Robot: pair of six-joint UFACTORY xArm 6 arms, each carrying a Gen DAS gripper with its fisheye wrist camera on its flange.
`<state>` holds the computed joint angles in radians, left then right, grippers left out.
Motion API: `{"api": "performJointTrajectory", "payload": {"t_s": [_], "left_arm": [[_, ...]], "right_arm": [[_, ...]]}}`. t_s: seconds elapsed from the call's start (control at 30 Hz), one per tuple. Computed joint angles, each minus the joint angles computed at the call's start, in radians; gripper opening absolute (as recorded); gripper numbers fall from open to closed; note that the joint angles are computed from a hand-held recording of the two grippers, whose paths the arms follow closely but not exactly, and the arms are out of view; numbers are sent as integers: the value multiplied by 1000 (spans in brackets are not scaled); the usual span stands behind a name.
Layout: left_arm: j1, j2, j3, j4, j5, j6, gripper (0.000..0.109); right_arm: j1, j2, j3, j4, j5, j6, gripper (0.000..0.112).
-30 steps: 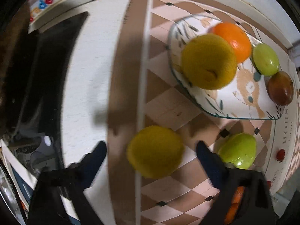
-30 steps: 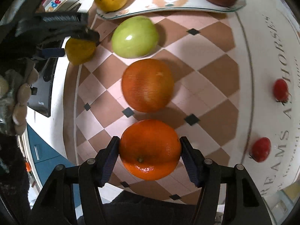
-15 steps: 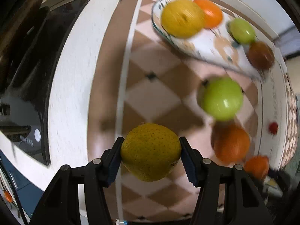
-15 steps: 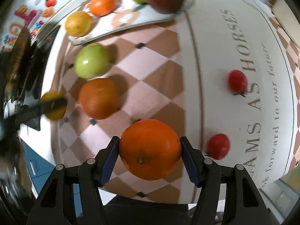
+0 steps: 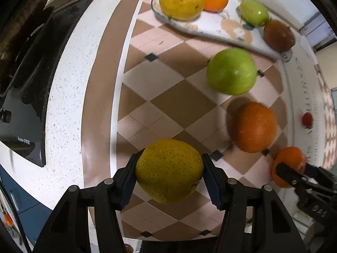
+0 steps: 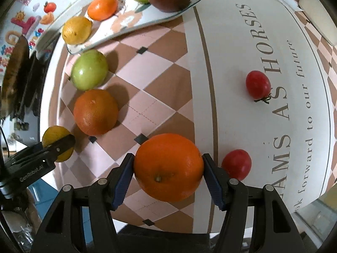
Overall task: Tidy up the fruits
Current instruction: 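Carry the yellow citrus onto the plate with the left tool while the right tool places the orange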
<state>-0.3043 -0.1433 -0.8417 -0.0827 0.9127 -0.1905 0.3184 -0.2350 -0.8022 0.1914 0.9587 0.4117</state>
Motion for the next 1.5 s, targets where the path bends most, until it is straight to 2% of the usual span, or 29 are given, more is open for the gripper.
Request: {"api": "performJointTrajectory", "payload": {"t_s": [0.1, 0.23, 0.37, 0.47, 0.57, 0.7, 0.8, 0.87, 0.9, 1.0, 1.07, 1.2, 1.23, 1.27, 1.3, 1.5], "left_arm": [[7, -3, -49, -41, 9, 35, 56], [4, 72, -229, -93, 58, 74, 56], [7, 272, -533, -96, 139, 106, 56], [5, 437, -754, -42, 199, 114, 56], [5, 588, -966, 8, 295, 125, 56], [10, 754, -1193, 26, 428, 128, 56], [12, 828, -1278, 30, 483, 112, 56], [10, 819, -1257, 40, 451, 105, 57], [10, 818, -1255, 38, 445, 104, 57], [26, 840, -1300, -21, 474, 93, 62], [30, 834, -1293, -23, 467, 90, 73], [42, 777, -1218, -30, 431, 93, 74], [44, 752, -1185, -19, 415, 95, 77], [46, 721, -1145, -6, 395, 98, 85], [47, 696, -1110, 3, 372, 99, 87], [63, 514, -859, 63, 243, 112, 88]], "right_arm": [[-17, -4, -23, 57, -29, -3, 66], [-49, 45, -102, 124, -79, -48, 66], [-64, 172, -224, 148, -138, -82, 66], [-94, 269, -316, 165, -156, -120, 66], [-98, 350, -391, 175, -168, -124, 67], [-117, 415, -445, 190, -153, -139, 67], [-126, 449, -471, 201, -149, -131, 68], [-132, 461, -480, 222, -145, -144, 72], [-133, 465, -486, 228, -145, -149, 79], [-144, 469, -503, 256, -130, -169, 84], [-145, 464, -515, 225, -111, -154, 84], [-140, 442, -523, 124, -88, -98, 88], [-138, 436, -523, 103, -79, -81, 90], [-134, 428, -523, 69, -71, -58, 92], [-127, 419, -522, 31, -60, -35, 93], [-69, 378, -538, -210, 7, 93, 95]]}}
